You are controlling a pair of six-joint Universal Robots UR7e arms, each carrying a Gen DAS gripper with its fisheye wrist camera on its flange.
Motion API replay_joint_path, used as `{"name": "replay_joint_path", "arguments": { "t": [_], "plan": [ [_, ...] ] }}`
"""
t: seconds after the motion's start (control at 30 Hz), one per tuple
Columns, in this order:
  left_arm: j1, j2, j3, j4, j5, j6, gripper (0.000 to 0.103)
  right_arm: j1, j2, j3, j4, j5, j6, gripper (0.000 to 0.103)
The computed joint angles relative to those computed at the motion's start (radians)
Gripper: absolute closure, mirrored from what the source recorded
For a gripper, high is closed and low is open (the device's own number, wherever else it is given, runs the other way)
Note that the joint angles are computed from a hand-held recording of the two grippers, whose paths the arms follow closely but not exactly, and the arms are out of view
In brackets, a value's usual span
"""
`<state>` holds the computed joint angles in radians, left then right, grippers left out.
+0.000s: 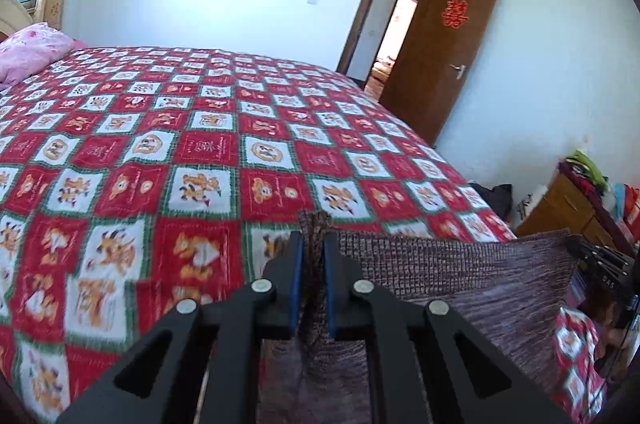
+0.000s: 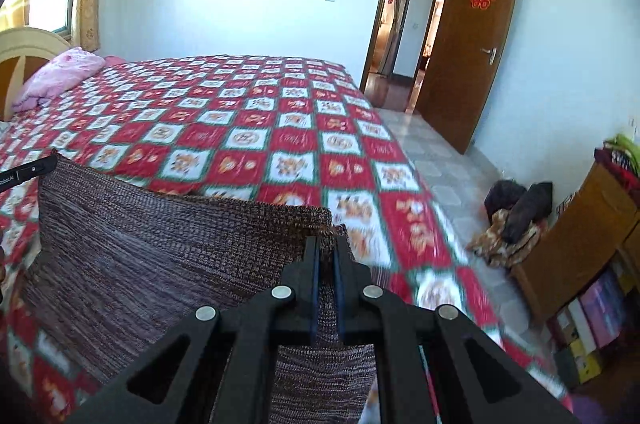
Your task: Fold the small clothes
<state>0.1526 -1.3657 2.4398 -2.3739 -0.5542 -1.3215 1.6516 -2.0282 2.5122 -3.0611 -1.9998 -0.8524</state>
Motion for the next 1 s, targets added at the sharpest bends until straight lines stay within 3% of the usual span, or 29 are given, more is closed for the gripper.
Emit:
{"name": "replay_joint_path", "arguments": {
  "t": [0.13,0.2,0.3,0.43,0.57,0.63,0.8,0.87,0.97,1.0],
  "plan": [
    [0.114,0.1,-0.021,-0.224,0.005,0.153,0.093,-0.031,0.188,-0.019,-0.217,-0.006,-0.043,0.097],
    [0.159,0.15,-0.044,-0.278,0.003,0.206,0.093,-0.063,0.265,-0.026,-0.301,-0.005,-0.049,0.097],
    [0.214,0.217,-0.088,-0.267,0.007,0.238,0.093,-0.119,0.381,-0.025,-0.459,-0.001,-0.1,0.097],
    [0.274,0.235,-0.131,-0.141,-0.042,0.161,0.093,-0.168,0.493,-0.021,-0.605,0.003,-0.179,0.097],
    [0.307,0.223,-0.137,-0.11,-0.097,0.125,0.091,-0.196,0.493,-0.05,-0.559,0.018,-0.121,0.097],
    [0.313,0.235,-0.153,-0.082,-0.1,0.126,0.087,-0.209,0.5,-0.077,-0.5,-0.027,-0.061,0.097],
    [0.303,0.289,-0.243,0.138,-0.071,0.086,0.084,-0.228,0.497,-0.114,-0.416,-0.066,0.038,0.097],
    [0.299,0.282,-0.249,0.159,-0.082,0.099,0.08,-0.225,0.488,-0.117,-0.406,-0.078,0.059,0.097],
    [0.239,0.23,-0.243,0.278,-0.083,0.057,0.077,-0.199,0.407,-0.058,-0.536,-0.051,0.065,0.097],
    [0.197,0.218,-0.241,0.367,-0.055,0.001,0.068,-0.183,0.369,-0.035,-0.554,-0.047,0.068,0.097]
  ]
}}
